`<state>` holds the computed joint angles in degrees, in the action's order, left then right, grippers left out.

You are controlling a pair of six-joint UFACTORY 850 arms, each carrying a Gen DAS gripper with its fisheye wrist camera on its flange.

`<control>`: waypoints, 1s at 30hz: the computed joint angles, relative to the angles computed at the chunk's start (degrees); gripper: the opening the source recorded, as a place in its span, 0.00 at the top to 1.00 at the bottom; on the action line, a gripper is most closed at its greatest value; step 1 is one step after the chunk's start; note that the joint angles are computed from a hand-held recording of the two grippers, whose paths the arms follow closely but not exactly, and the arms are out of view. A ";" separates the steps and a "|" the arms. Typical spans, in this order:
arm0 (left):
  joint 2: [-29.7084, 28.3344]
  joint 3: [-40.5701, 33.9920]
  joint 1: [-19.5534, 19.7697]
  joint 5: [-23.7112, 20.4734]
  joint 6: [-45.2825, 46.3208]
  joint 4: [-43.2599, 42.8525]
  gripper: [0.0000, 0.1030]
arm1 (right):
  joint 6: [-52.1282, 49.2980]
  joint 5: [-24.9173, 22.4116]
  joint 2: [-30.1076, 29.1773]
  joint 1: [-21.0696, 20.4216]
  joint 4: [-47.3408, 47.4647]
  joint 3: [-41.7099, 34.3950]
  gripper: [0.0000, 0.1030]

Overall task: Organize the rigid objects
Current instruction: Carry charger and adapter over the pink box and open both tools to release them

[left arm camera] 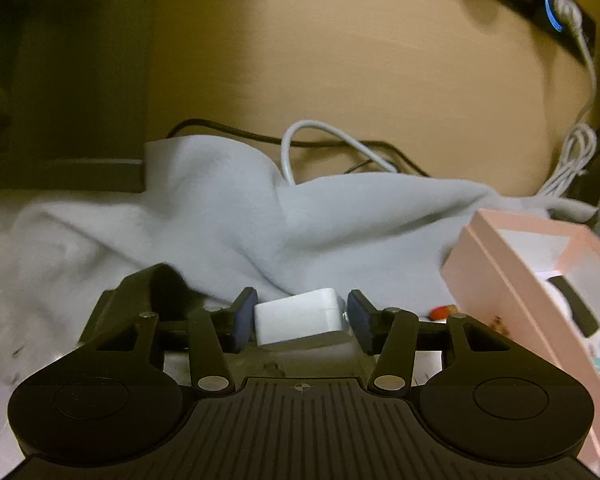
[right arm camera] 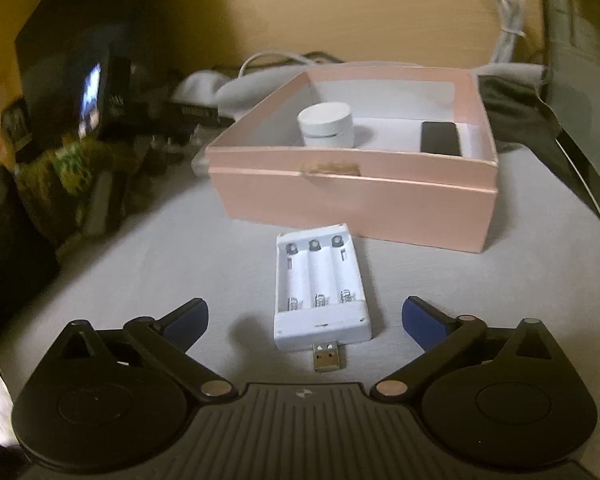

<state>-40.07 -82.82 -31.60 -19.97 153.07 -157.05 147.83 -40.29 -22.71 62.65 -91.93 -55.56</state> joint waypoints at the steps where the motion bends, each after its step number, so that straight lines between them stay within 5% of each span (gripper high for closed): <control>1: 1.22 1.84 0.27 -1.33 -0.74 0.84 0.47 | -0.92 0.10 -0.17 0.06 0.29 -0.22 0.00; 10: 16.85 24.48 2.26 -15.95 0.96 8.09 0.47 | -11.34 -6.11 -2.74 0.11 9.00 -4.59 0.16; 15: 21.16 30.77 1.60 -18.62 -3.73 17.81 0.47 | -16.44 -3.47 -3.23 -1.33 10.69 -6.04 0.54; 16: 21.85 31.50 1.71 -19.01 -5.62 21.20 0.47 | -18.64 -2.93 -3.08 -1.29 11.85 -6.39 0.54; 23: 23.66 30.20 -0.11 -22.40 -9.91 31.66 0.47 | -20.18 -11.04 3.97 4.58 11.58 -2.48 0.54; 30: 18.14 16.31 -5.01 -23.38 -5.93 16.52 0.47 | -21.35 -27.18 8.27 9.31 12.99 -0.84 0.54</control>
<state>-21.93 -66.51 -36.61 -43.35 147.14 -140.53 126.48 -67.47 -14.45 71.96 -78.94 -56.40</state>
